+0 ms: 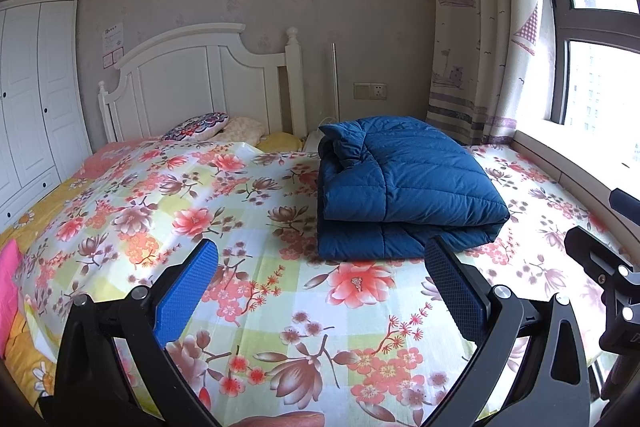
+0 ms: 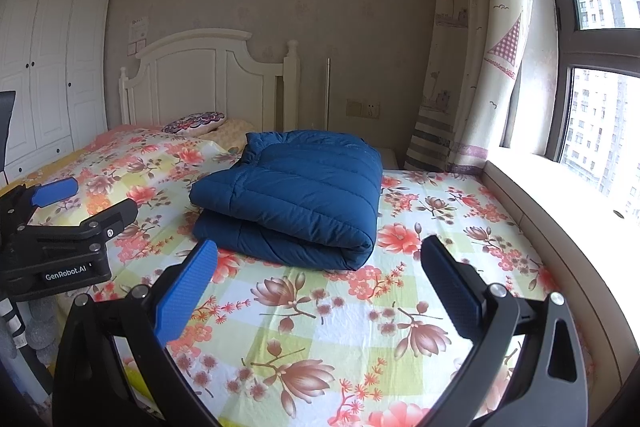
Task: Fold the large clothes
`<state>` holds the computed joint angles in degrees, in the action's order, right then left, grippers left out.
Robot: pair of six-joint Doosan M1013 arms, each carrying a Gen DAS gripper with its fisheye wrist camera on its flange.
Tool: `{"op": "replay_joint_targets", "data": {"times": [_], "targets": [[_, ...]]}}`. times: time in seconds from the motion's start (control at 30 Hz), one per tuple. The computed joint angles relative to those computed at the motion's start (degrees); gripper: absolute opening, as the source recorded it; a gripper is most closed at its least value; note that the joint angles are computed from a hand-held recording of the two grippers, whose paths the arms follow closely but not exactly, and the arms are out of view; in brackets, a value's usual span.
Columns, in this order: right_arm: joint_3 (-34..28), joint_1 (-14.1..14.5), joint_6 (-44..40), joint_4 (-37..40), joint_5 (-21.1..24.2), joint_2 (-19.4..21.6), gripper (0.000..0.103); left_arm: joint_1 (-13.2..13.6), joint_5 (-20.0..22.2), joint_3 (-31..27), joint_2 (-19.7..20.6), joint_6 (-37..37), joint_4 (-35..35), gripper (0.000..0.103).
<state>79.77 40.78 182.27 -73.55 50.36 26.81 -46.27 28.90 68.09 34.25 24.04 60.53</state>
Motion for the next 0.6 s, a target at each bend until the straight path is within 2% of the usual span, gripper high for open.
{"op": "replay_joint_targets", "data": {"times": [0.13, 0.23, 0.27, 0.33, 0.37, 0.4, 0.43, 0.5, 0.57, 0.6], "targets": [[-0.64, -0.98, -1.5, 2.27, -0.72, 0.73, 0.101, 0.53, -0.6, -2.14, 1.56, 4.7, -5.13, 0.099], [-1.29, -1.96, -3.11, 4.93, -1.33, 1.45, 0.101, 0.85, -2.05, -2.6, 2.45, 2.04, -3.41, 0.099], [-1.46, -2.3, -3.49, 5.81, -1.53, 1.66, 0.101, 1.05, -2.28, -3.35, 3.02, 3.94, -5.2, 0.099], [-1.85, -3.17, -4.65, 7.86, -1.95, 2.02, 0.101, 1.91, -2.28, -6.01, 4.51, 14.11, -14.88, 0.099], [-2.01, -3.68, -5.65, 8.89, -1.92, 2.13, 0.101, 2.3, -1.16, -7.69, 5.4, 18.99, -19.21, 0.099], [-2.13, -4.37, -7.07, 9.94, -1.27, 2.09, 0.1, 2.97, 2.15, -10.87, 7.03, 25.76, -24.71, 0.099], [-2.13, -4.88, -7.84, 10.45, -0.37, 1.92, 0.1, 3.65, 4.7, -13.24, 8.23, 29.54, -27.51, 0.099], [-1.53, -6.28, -9.16, 10.83, 2.88, 0.87, 0.1, 5.66, 9.72, -18.15, 10.72, 31.4, -28.52, 0.099], [0.58, -8.67, -8.47, 9.74, 9.19, -1.54, 0.1, 8.3, 15.17, -24.05, 13.59, 32.07, -27.71, 0.099], [1.95, -10.18, -7.64, 10.23, 11.54, -2.98, 0.1, 10.17, 19.5, -29.28, 16.2, 33.56, -27.7, 0.099]]}}
